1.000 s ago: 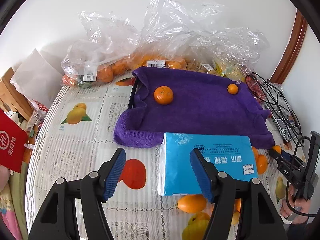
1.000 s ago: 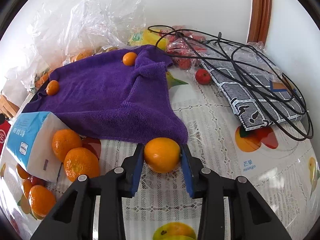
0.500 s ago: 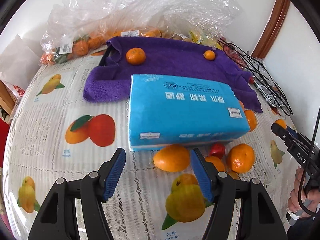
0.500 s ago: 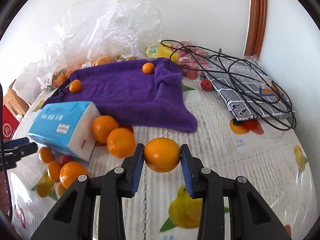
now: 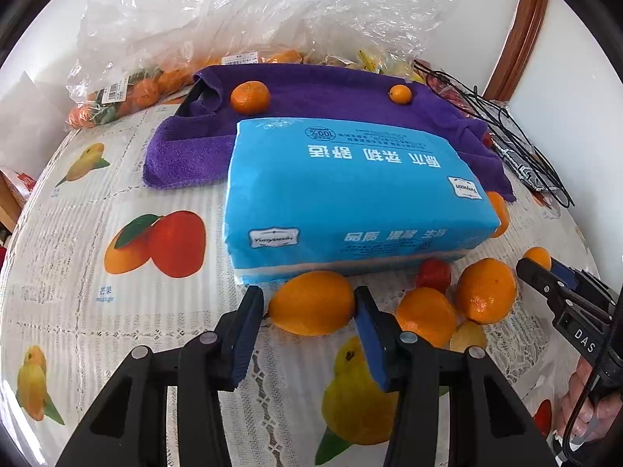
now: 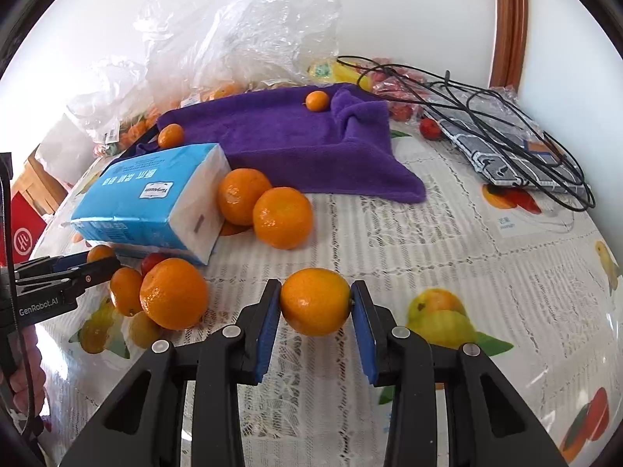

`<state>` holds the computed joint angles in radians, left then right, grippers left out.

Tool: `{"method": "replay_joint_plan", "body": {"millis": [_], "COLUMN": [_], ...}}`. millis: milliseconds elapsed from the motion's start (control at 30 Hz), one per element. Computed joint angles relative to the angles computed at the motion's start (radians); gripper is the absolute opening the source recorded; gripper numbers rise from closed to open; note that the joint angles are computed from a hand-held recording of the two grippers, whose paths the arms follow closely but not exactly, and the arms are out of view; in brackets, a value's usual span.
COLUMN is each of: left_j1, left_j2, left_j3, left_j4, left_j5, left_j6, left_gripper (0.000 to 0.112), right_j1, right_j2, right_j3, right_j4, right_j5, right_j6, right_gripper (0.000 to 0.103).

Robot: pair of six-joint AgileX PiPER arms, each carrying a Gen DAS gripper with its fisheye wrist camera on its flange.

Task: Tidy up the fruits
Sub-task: 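Grasp an orange by the tissue pack with the right gripper while the left grasps another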

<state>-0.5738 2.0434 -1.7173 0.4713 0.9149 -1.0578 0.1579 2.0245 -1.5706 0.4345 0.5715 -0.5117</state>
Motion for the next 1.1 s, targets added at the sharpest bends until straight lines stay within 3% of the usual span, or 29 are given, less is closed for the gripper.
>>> {"method": "replay_joint_plan", "body": {"millis": [133,333,633,933,1100], "left_j1": [-0.003,-0.038,-0.041,-0.044,-0.039], "left_j2": [-0.015,0.008,0.016,0.023,-0.002], "left_j3": [0.043,0.039,0.027,0.015,0.047], "left_j4": [0.036,0.14,0.153,0.152,0.139], "left_j5": [-0.031,0.0,0.022,0.034,0.003], "left_j6": [-0.051,-0.15,-0.15,-0.143,-0.151], "left_gripper": [0.045,0.045,0.045,0.045,0.044], "right_j1": [-0.001,0.008,0.042,0.035,0.029], "right_j2": [0.03,0.038,0.044,0.046,0.033], "right_j3": [-0.043,-0.059,-0.073,-0.078,-0.06], "right_j4": [0.005,-0.043,-0.181,-0.156,-0.15], "right_j5": [0.046,0.05,0.044,0.052,0.047], "right_j6": [0.008,0.065,0.172,0.155,0.156], "right_gripper": [0.036,0.036,0.036,0.036,0.035]}}
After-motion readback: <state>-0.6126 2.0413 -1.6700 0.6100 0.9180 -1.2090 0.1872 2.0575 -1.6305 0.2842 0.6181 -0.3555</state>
